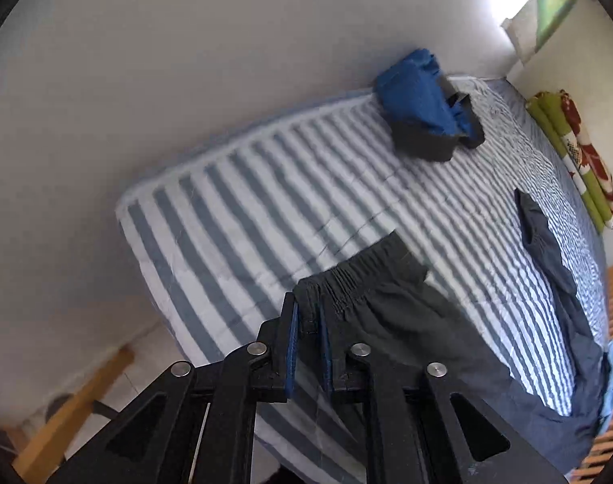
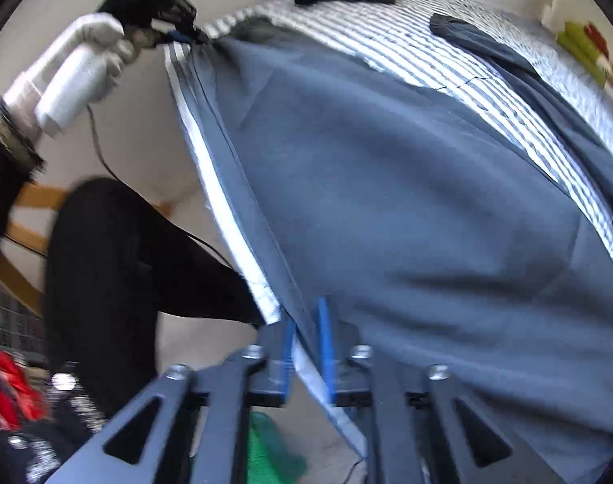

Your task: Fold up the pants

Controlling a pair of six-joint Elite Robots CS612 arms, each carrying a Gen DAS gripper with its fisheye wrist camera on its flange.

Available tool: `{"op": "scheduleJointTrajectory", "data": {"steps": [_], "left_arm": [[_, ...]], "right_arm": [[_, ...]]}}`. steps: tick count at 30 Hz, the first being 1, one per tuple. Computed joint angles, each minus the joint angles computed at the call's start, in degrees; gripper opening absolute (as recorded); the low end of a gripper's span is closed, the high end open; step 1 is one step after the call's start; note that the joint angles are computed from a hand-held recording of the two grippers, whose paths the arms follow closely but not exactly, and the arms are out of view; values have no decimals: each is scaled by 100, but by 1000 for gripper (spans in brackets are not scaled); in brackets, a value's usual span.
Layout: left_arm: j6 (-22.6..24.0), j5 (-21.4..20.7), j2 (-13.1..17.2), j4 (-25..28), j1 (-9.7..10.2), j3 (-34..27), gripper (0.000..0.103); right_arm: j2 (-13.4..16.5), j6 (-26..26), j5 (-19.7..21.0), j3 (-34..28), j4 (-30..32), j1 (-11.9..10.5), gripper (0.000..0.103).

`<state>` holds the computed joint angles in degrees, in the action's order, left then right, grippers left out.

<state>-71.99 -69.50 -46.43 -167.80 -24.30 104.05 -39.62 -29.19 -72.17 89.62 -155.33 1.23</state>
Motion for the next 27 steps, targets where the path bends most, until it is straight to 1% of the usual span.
{"op": "scheduleJointTrajectory", "data": {"steps": [1, 2, 3, 4, 5, 6, 7, 9, 10, 11, 12, 13, 14, 15, 16, 17, 18, 19, 21, 22, 24, 25, 27], "left_arm": [[45, 130, -54, 64, -13, -33, 16], [38, 227, -121, 237, -17, -63, 30], [-39, 375, -183, 524, -38, -108, 46], [-113, 586, -243, 781, -83, -148, 49], [-104, 817, -268, 935, -126, -212, 50], [-56, 996, -310, 1023, -188, -241, 50], [63, 1134, -330, 1059, -256, -294, 50], [417, 1304, -291, 1091, -392, -501, 50], [603, 1337, -259, 1044, -458, -609, 50], [864, 1309, -199, 881, -523, -732, 50], [1228, 1228, -130, 638, -595, -852, 50], [1614, 1124, -55, 560, -684, -1031, 50], [2019, 1036, 59, 467, -781, -1244, 50], [2346, 936, 201, 418, -860, -1485, 51], [2712, 733, 349, 341, -948, -1739, 52], [2995, 429, 505, 209, -1019, -1982, 53], [3243, -36, 658, 58, -1078, -2206, 54], [3453, -635, 842, -13, -1133, -2477, 54], [4006, -1583, 1198, 255, -1269, -3070, 54], [4376, -1947, 1392, 499, -1372, -3408, 54], [5078, -2485, 1715, 973, -1553, -3991, 54], [5416, -2674, 1872, 1251, -1646, -4288, 54], [5945, -2821, 2070, 1714, -1818, -4696, 56]], "right_arm": [[-62, 23, 101, 75, -88, -69, 26], [-143, 110, 258, 173, -184, -178, 27], [-202, 222, 366, 263, -259, -268, 28], [-282, 430, 495, 367, -332, -415, 28], [-353, 633, 570, 474, -433, -550, 30], [-424, 852, 574, 575, -562, -666, 30], [-488, 1142, 477, 677, -756, -826, 30], [-597, 1739, 182, 923, -1190, -1147, 30], [-628, 1978, 49, 1001, -1334, -1300, 30], [-674, 2250, -197, 1108, -1528, -1448, 30], [-695, 2519, -634, 1204, -1741, -1582, 30], [-713, 2777, -1083, 1288, -1888, -1695, 30], [-721, 3003, -1385, 1363, -1985, -1818, 31], [-724, 3195, -1580, 1415, -2007, -1935, 32], [-718, 3460, -1756, 1446, -1957, -2070, 32], [-715, 3723, -1807, 1480, -1888, -2223, 33], [-688, 4016, -1744, 1491, -1837, -2378, 34], [-664, 4246, -1639, 1519, -1841, -2502, 36], [-580, 4705, -1388, 1516, -1819, -2695, 44], [-530, 4857, -1203, 1515, -1813, -2790, 45], [-434, 5031, -947, 1454, -1741, -2899, 46], [-399, 5049, -898, 1429, -1713, -2923, 46], [-353, 5148, -754, 1385, -1738, -2955, 48]]}}
